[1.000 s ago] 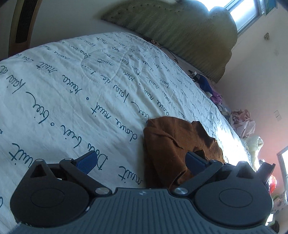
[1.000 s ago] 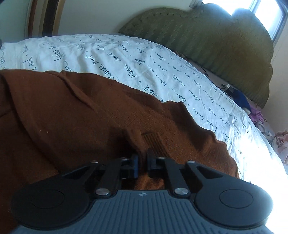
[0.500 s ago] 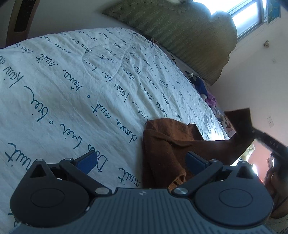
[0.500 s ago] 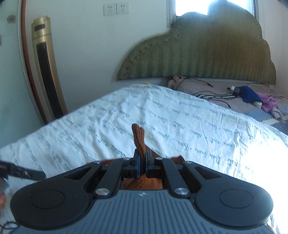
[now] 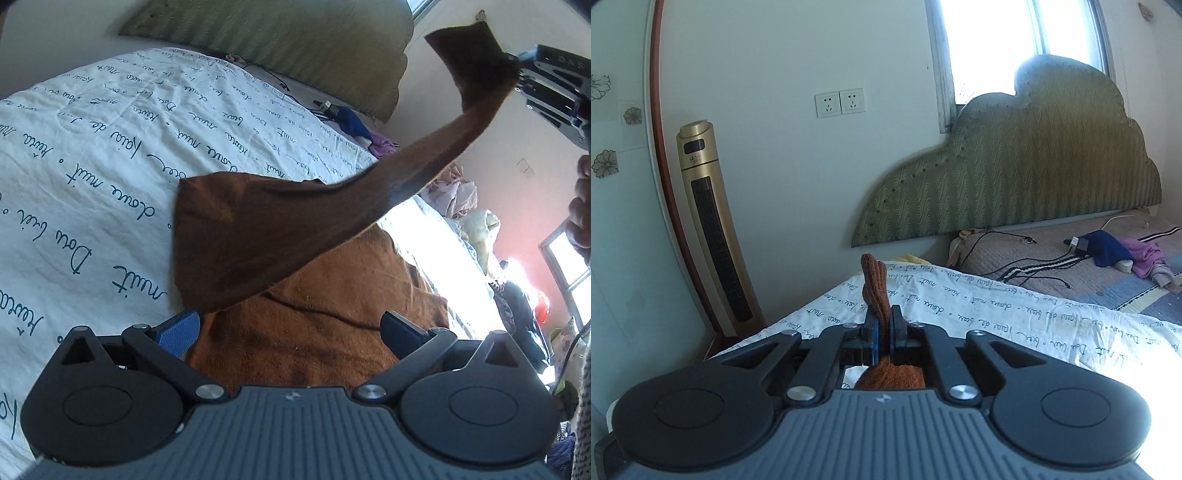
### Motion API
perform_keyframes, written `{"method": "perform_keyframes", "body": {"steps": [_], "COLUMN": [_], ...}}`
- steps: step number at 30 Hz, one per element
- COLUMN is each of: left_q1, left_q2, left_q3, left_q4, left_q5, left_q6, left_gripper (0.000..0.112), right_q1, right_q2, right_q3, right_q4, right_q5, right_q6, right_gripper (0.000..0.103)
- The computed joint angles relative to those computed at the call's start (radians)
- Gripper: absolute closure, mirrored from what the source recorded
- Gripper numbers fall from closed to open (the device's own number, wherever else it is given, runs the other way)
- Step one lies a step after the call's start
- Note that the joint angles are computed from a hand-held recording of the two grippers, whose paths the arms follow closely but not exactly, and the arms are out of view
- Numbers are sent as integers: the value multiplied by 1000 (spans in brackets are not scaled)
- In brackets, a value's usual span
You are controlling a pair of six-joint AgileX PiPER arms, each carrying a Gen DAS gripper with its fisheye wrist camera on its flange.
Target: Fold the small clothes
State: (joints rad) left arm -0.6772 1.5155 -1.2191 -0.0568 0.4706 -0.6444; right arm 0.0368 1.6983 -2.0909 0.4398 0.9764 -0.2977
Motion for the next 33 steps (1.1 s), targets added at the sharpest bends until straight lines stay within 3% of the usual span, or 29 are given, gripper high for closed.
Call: {"method": "perform_keyframes", "body": {"steps": [3, 6, 10, 13, 15, 19, 25, 29, 33], "left_q1": [60, 144, 168, 114, 62, -34, -66, -62, -57], "left_q2": [-24, 32, 214, 360, 415, 436, 441, 439, 434], "left_q3": [24, -61, -286, -462, -504, -462, -443, -423, -410], "left_q4": [28, 36, 119, 299, 422, 679, 779, 783, 782], "left_q5": [1, 65, 198, 359, 428, 466, 500, 481, 473], "left_q6": [-54, -43, -38, -72, -73, -159, -226, -264, -274], "left_gripper": [10, 10, 12, 30, 33, 27, 17, 13, 10], "right_q1": [-106, -240, -392, -489, -533, -594, -659, -670, -720], "right_q2": [-83, -146, -215, -246, -256, -219, -231, -261, -201], "right_q3": [139, 295, 539, 693, 780, 835, 825, 899, 1036], "right_q4": [89, 202, 353, 440, 467, 515, 719, 584, 439], "right_q5": [-22, -29, -33, -10, -23, -31, 20, -80, -129], "right_q6": [-91, -197, -342, -422, -458, -503, -674, -680, -648], "right_gripper": [99, 98, 98, 98, 98, 98, 98, 97, 95]}}
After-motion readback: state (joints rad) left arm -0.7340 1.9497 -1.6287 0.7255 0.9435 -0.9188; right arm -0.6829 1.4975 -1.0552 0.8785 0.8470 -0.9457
